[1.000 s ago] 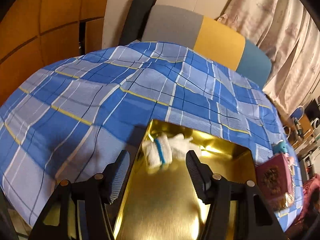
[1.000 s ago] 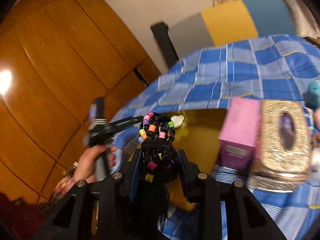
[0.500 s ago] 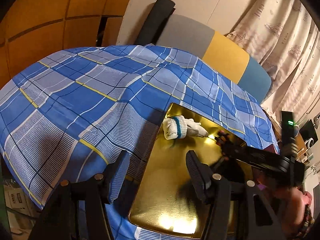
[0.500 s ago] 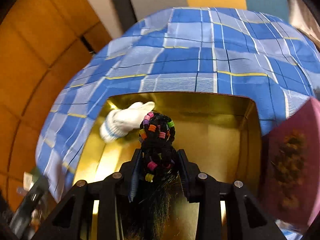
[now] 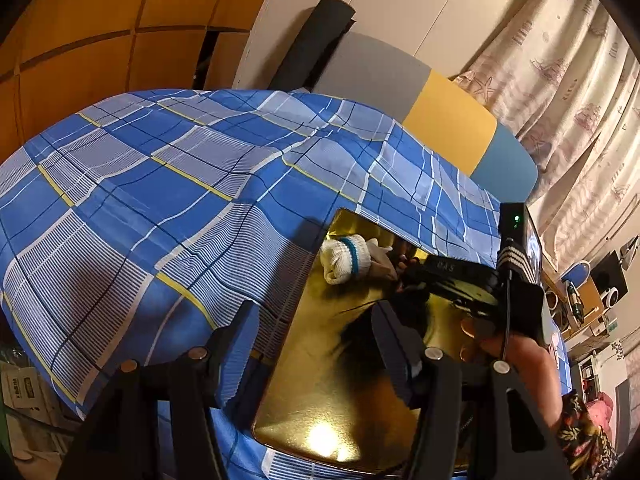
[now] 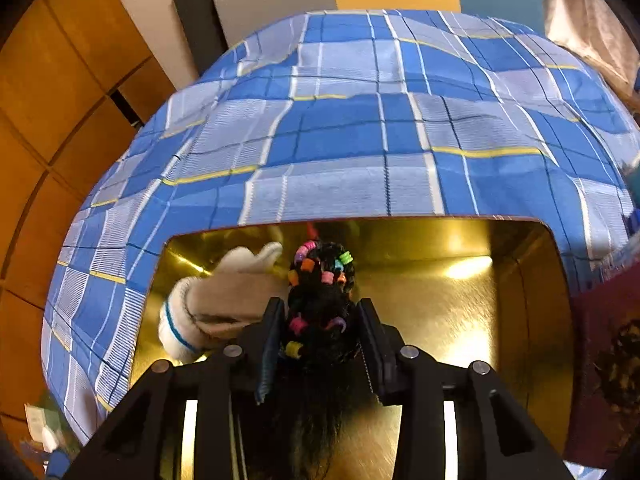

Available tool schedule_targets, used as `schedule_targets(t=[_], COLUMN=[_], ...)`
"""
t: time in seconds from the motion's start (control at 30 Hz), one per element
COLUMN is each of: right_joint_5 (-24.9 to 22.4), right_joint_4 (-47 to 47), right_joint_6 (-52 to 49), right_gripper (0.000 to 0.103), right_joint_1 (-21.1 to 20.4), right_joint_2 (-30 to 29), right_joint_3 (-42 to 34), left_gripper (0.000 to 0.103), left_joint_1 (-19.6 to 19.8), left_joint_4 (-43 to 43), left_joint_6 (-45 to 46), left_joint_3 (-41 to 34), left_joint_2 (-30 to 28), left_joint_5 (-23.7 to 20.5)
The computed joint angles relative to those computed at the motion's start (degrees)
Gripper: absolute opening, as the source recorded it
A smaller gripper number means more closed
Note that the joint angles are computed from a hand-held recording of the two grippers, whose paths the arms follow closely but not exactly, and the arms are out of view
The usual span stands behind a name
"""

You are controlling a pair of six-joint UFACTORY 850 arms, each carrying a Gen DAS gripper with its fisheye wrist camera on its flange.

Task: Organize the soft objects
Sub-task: 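Lift both grippers away from the gold tray, then reach the right gripper to the red sock and grasp it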

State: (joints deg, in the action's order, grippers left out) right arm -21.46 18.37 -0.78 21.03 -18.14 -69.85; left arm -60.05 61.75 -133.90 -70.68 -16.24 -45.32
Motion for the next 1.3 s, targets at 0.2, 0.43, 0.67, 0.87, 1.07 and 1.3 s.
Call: schedule_targets(t=[0.2,0.43,0.67,0.87,1.07,1.3], right_joint_5=[2.51,0.21,-1.05,-2.5,-5.87,-2.13], right_joint_4=[12.22,27.53,39.04,42.43,43.37,26.74], right_joint_6=[-10.77,-31.35,-47.69,-54.72,-57.71,-44.42], right_gripper=[0.052,0.053,0.055,0.056,0.061,0.067], right_joint_1=[-1.86,-3.42,-8.97,-20.26,-36.73,-47.41], right_joint_2=[5.95,16.53,28.98,38.12,39.77,30.39], right_joint_3=[4.18,10.76,19.19,25.46,27.26,23.93], left_gripper=[0.059,0.059,0.06,0.06,0.06,0.06], left_joint_1=[-0.13,-0.91,-2.67,-4.47,-6.47,-8.1], left_joint_4=[-0.07,-1.01,2.69,5.04,4.24,-2.55], left_joint_6=[0.17,2.2,4.11,8.58,15.18,27.25], left_joint_3=[-0.35,-2.55,-6.1,-11.79,-18.5,-28.28], left_joint_2=[-0.63,-2.5,-5.06,-9.19,-13.98,-20.43], left_joint_5=[1.11,1.07,3.66,7.06,9.55,8.72])
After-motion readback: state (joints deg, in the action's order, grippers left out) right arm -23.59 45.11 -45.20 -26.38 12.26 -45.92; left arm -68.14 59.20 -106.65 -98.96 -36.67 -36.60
